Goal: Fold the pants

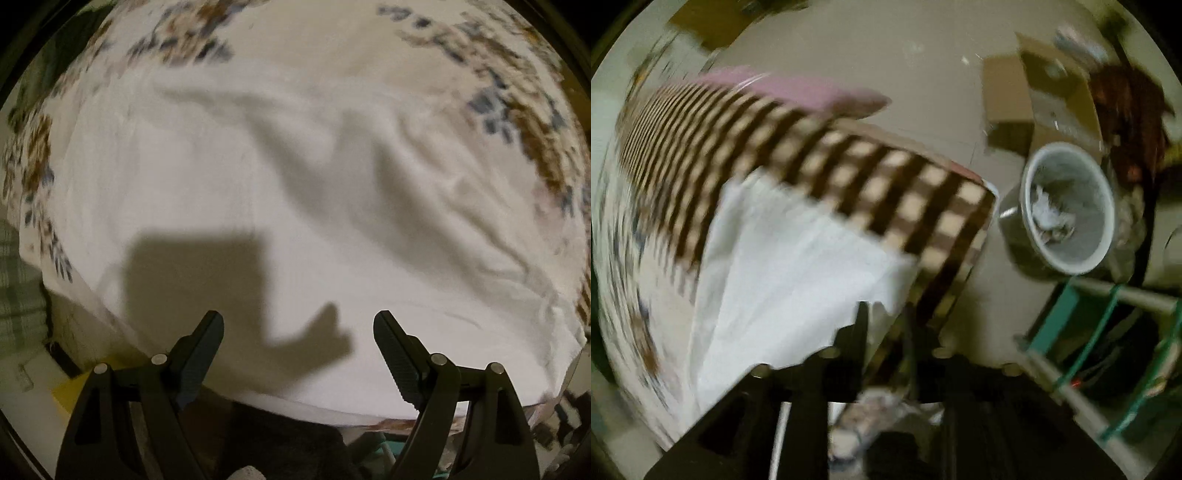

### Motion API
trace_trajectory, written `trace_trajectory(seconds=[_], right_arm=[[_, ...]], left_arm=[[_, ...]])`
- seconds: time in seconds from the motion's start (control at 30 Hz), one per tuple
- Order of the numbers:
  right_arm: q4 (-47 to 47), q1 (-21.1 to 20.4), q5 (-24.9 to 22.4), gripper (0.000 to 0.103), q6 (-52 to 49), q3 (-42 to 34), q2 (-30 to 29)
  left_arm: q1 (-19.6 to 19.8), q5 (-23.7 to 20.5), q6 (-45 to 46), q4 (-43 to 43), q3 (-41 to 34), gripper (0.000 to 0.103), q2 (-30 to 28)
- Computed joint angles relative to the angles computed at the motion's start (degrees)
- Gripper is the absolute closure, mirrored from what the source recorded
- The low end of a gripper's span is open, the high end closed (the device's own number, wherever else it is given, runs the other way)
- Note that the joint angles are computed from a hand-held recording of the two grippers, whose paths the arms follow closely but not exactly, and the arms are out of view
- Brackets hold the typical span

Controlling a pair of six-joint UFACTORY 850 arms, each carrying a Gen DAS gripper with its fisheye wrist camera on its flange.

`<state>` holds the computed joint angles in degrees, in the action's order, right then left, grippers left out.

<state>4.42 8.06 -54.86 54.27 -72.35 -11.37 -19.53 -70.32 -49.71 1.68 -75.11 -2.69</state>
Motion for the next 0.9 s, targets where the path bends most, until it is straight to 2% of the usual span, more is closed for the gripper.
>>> trace_trajectory(seconds=[0.1, 0.17, 0.23, 0.27, 0.33, 0.37, 0.43, 0.5, 0.6, 0.67, 0.73, 0.8, 0.9], right_arm=[[2.64, 5.9, -2.19, 0.061, -6.88, -6.64, -3.08], [9.83, 9.5, -3.21, 0.061, -15.39, -12.12, -7.54], [21.76, 12.46, -3.97, 0.061, -24.93, -18.03, -13.52], [27.75, 14.44, -5.89, 0.061, -28.37, -22.87, -18.37], [35.95, 16.24, -8.37, 0.061, -31.71, -28.8, -24.92], [38.01, 17.55, -10.27, 0.061, -31.37, -34.13, -29.95], [38.62, 18.88, -11.13, 0.061, -29.26, -41.86, -36.38], [35.44, 19.34, -9.52, 0.061, -25.95, -46.81, -39.55], [36.21, 18.27, -7.21, 0.062, -22.28, -47.24, -40.2], [36.98, 17.54, -5.63, 0.061, -22.66, -43.77, -37.87], [33.58, 17.29, -7.25, 0.061, -23.17, -44.18, -36.95], [26.27, 17.72, -10.57, 0.061, -24.79, -47.25, -36.65], [10.8, 20.3, -17.62, 0.055, -31.04, -55.1, -38.33]], left_arm=[[-0.55, 0.28, 1.18, 2.55, -4.0, 0.02, -3.04], [0.08, 0.74, 1.7, 2.78, -6.11, 0.02, -5.24], [0.8, 2.06, 3.26, 1.89, -8.33, 0.02, -7.87], [1.26, 2.11, 4.35, 2.48, -9.35, 0.02, -9.23], [1.46, 2.13, 5.69, 3.53, -11.45, 0.02, -12.3], [2.43, 1.58, 6.6, 3.94, -12.9, 0.02, -13.94], [3.46, 1.82, 6.88, 3.14, -14.5, 0.02, -16.11], [4.43, 2.03, 7.01, 2.51, -15.92, 0.02, -17.54], [5.84, 1.93, 8.61, 1.37, -17.66, 0.02, -18.55], [6.74, 1.47, 9.78, 0.0, -17.42, 0.02, -17.73], [7.18, 0.93, 9.46, -0.42, -17.58, 0.02, -16.6], [7.14, -0.33, 9.41, -1.04, -19.65, 0.02, -17.02], [5.35, -2.03, 9.74, -1.87, -22.1, 0.02, -18.29]])
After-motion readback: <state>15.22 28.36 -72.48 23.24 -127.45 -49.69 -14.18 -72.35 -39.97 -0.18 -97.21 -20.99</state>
